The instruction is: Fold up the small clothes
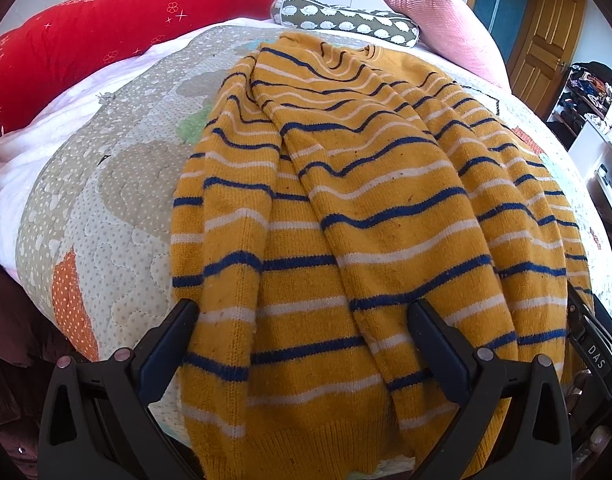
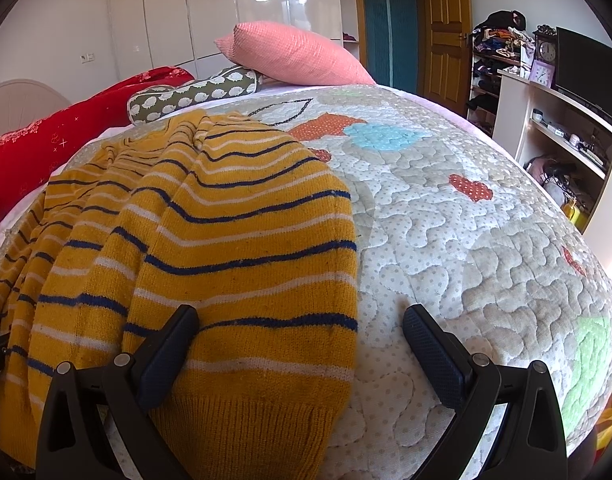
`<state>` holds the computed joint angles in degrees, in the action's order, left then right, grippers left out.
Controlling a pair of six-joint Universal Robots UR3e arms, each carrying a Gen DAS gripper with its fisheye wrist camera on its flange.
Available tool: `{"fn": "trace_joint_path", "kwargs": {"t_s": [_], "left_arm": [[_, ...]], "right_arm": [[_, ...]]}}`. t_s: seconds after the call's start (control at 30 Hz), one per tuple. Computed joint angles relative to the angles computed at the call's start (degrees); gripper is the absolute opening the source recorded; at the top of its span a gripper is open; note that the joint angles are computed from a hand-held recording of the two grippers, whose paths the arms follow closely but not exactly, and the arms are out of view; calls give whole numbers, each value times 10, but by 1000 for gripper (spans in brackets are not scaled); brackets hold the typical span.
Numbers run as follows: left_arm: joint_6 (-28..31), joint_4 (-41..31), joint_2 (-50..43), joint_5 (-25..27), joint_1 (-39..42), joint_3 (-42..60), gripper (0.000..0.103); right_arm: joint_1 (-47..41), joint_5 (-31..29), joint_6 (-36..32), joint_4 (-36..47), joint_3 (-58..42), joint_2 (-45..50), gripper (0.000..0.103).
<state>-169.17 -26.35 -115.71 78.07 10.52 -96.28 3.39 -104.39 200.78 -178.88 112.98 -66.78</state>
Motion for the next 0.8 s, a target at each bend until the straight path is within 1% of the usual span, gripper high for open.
{"fn": "trace_joint_path", "kwargs": {"t_s": [0.17, 0.33, 0.47, 0.53, 0.6, 0.67, 0.73, 0.8], "left_arm": [[-2, -1, -1, 2, -3, 2, 103], [-6, -6, -4, 4, -8, 8, 103], [3, 13, 6, 3, -4, -14, 103], [6, 20, 17, 2, 0, -26, 103], [7, 15, 33, 3, 5, -34, 103], [12, 20, 58, -16, 22, -52, 103], [15, 33, 87, -38, 44, -75, 103], [15, 40, 107, -47, 62, -87, 103]], "right_arm": [[1, -1, 2, 25, -9, -4, 102], [2, -2, 0, 1, 2, -2, 102], [1, 1, -7, 15, -1, -8, 102], [-1, 6, -15, 32, -4, -17, 102], [-11, 23, -24, 63, -5, -39, 102], [-18, 31, -22, 97, -1, -70, 102], [-16, 25, -25, 119, -1, -98, 102], [-12, 28, -39, 137, -10, -120, 101]]}}
